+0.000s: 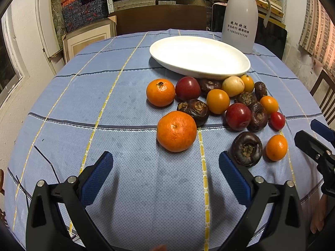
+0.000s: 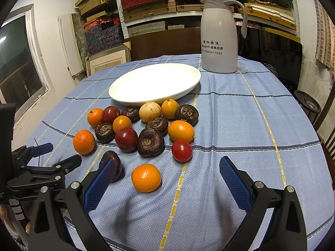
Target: Organize fruits
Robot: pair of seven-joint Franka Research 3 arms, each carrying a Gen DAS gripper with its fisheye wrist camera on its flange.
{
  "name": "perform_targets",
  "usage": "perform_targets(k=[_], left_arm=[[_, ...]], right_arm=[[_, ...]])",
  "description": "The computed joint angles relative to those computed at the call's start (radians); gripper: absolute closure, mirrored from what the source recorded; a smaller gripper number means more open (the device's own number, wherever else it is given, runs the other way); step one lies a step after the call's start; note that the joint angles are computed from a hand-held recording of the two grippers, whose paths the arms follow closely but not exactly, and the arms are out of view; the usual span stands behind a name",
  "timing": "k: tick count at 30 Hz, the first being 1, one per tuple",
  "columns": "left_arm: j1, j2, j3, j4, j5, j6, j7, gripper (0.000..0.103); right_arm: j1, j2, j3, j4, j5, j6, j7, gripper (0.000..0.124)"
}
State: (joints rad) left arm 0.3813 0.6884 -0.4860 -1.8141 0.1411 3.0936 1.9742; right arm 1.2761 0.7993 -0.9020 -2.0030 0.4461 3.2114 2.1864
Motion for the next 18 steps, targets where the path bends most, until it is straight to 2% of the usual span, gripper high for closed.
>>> perform_targets(k=[18], left_arm=[[-0.019, 0.002, 0.019, 0.014, -0.019, -0.023, 0.009, 0.004]], right_arm=[[-0.003, -0.004, -0.001, 0.002, -0.027, -0.011, 0.008, 0.024]])
